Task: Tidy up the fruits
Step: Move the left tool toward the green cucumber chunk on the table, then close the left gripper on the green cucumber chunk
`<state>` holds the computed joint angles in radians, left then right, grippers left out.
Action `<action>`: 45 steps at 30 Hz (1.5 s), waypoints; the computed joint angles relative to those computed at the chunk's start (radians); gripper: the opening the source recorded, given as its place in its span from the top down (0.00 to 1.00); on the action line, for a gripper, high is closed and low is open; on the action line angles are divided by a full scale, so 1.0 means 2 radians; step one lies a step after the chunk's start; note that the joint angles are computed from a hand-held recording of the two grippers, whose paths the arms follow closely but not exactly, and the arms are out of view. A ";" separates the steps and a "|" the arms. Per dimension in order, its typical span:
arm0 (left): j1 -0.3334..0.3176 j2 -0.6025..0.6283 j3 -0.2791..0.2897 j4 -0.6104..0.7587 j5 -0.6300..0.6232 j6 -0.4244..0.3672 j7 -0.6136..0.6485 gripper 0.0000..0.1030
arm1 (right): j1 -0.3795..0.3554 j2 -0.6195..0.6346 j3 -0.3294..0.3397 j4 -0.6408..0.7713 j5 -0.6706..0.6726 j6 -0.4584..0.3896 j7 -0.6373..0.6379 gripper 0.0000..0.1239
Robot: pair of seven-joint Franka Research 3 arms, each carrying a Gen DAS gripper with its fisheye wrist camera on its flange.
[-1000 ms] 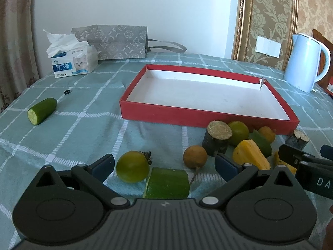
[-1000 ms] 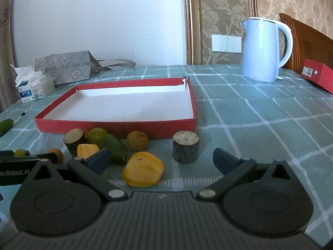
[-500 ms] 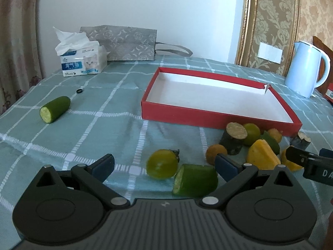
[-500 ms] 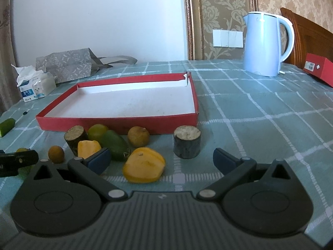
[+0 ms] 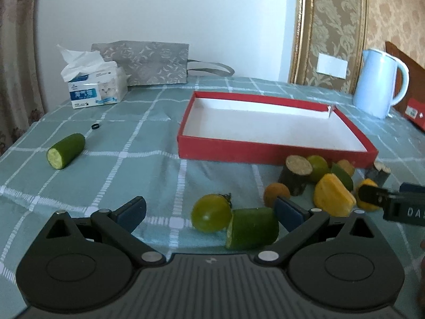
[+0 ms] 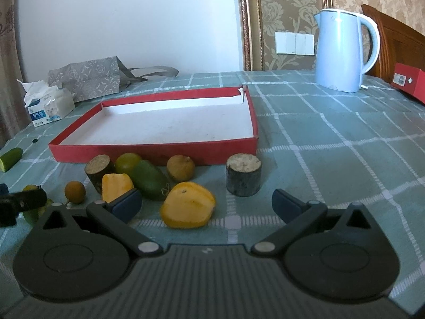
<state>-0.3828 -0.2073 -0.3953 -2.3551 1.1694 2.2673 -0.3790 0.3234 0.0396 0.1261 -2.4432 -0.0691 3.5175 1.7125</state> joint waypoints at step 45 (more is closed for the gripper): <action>-0.023 0.052 0.007 0.031 0.030 0.005 0.008 0.65 | -0.067 0.002 0.003 0.018 -0.238 -0.010 0.214 0.17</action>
